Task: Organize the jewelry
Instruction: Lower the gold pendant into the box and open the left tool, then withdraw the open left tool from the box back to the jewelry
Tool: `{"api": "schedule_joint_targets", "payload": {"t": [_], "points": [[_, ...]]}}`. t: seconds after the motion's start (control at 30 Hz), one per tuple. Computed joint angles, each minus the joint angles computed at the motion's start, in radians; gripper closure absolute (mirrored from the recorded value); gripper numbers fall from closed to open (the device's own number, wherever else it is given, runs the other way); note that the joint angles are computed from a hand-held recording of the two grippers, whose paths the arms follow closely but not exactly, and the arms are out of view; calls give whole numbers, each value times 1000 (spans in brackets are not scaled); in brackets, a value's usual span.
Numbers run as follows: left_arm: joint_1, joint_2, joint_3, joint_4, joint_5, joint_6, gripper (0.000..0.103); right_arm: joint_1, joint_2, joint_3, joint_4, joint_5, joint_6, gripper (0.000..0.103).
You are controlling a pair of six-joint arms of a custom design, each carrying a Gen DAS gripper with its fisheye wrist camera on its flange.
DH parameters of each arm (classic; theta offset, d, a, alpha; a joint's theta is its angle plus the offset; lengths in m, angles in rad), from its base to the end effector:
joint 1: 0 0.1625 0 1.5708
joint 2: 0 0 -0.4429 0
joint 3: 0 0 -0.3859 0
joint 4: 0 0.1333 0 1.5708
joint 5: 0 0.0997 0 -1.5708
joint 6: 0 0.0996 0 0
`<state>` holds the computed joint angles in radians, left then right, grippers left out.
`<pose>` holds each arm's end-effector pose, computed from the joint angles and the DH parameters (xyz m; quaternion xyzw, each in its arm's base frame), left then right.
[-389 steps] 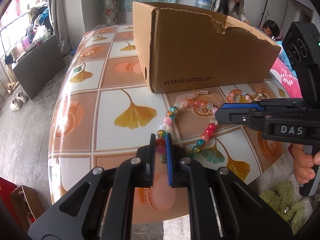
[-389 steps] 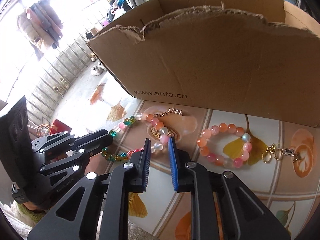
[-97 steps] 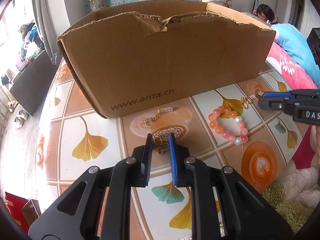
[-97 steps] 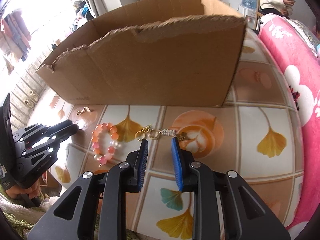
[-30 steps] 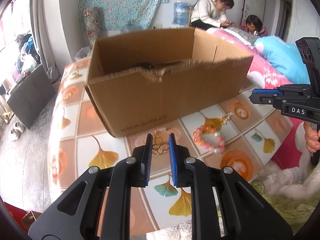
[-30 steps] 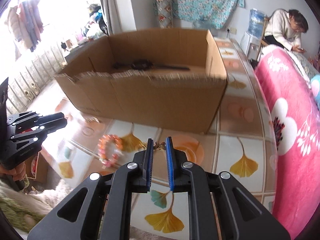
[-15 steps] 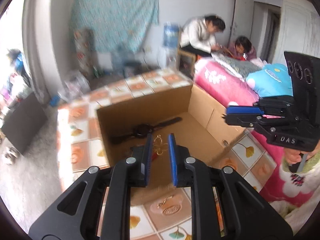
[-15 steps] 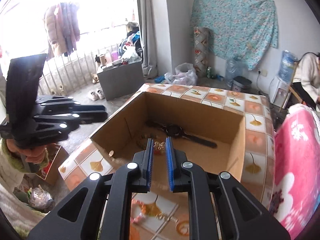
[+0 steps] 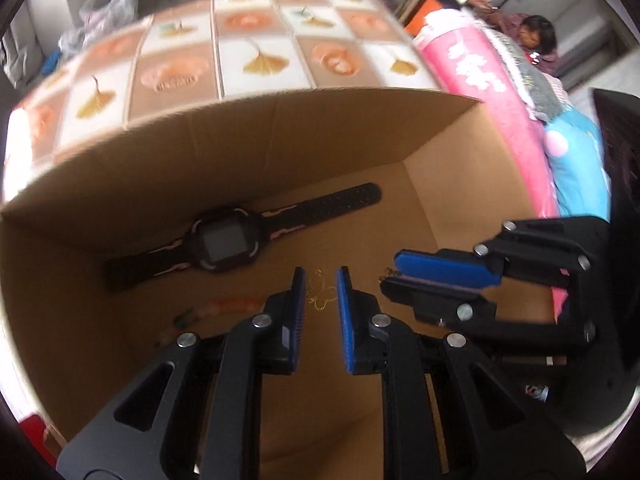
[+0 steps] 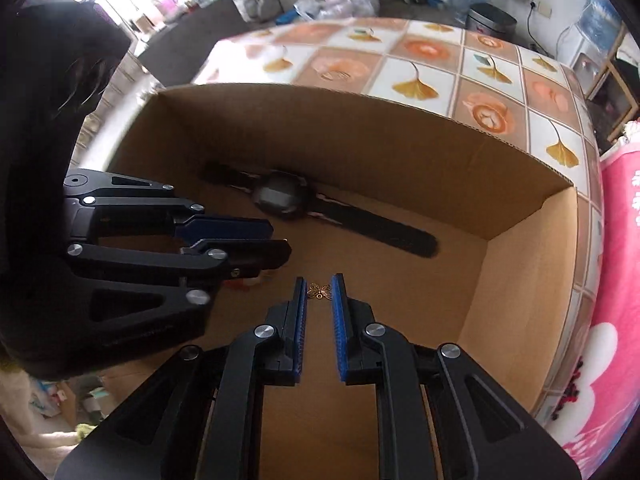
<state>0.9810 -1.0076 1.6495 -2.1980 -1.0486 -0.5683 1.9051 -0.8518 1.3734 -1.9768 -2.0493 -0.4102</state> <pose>-0.2061 -0.6369 0.2182 0.0123 0.9660 -0.1353 0.2199 0.3172 -0.6468 0.2042 0.3655 -0.8985 -0.0651 0.2343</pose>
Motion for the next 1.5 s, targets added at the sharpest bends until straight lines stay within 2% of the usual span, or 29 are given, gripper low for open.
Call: {"api": "schedule_joint_targets", "payload": {"t": [0.07,0.2,0.27,0.3,0.33,0.47,0.67,0.77,0.9,0.97,1.13,1.27,1.37,1.5], "points": [[12,19,-20,17,-5,-12,88,2,16,-8,1,-42,4,90],[39,36,-44,52,-36,-52,88,-1,29,-24,33,-70,21,90],[47,39,-50,69,-54,-69,80,0,26,-25,37,-78,21,89],[53,44,-55,67,-59,-70,71,1,23,-21,34,-81,19,89],[53,39,-52,69,-65,-76,69,2,21,-19,30,-82,18,89],[50,20,-34,46,-62,-80,69,4,5,-5,3,-85,15,82],[10,-43,25,-10,-24,-75,68,6,-47,18,-46,-48,6,77],[-31,-97,74,-49,15,-63,64,8,-92,44,-92,-2,-1,72],[-113,-213,184,-125,105,-36,56,10,-202,138,-183,85,1,66],[-153,-248,220,-150,159,-26,49,6,-252,182,-227,138,-8,58],[-284,-379,373,-168,321,-72,29,-1,-376,326,-343,243,-13,54],[-373,-477,476,-85,396,-187,22,-10,-444,429,-409,300,-20,53],[-437,-541,541,35,437,-334,20,-19,-473,476,-428,332,-18,53],[-493,-604,611,148,450,-509,20,-22,-509,536,-457,332,-27,53]]}}
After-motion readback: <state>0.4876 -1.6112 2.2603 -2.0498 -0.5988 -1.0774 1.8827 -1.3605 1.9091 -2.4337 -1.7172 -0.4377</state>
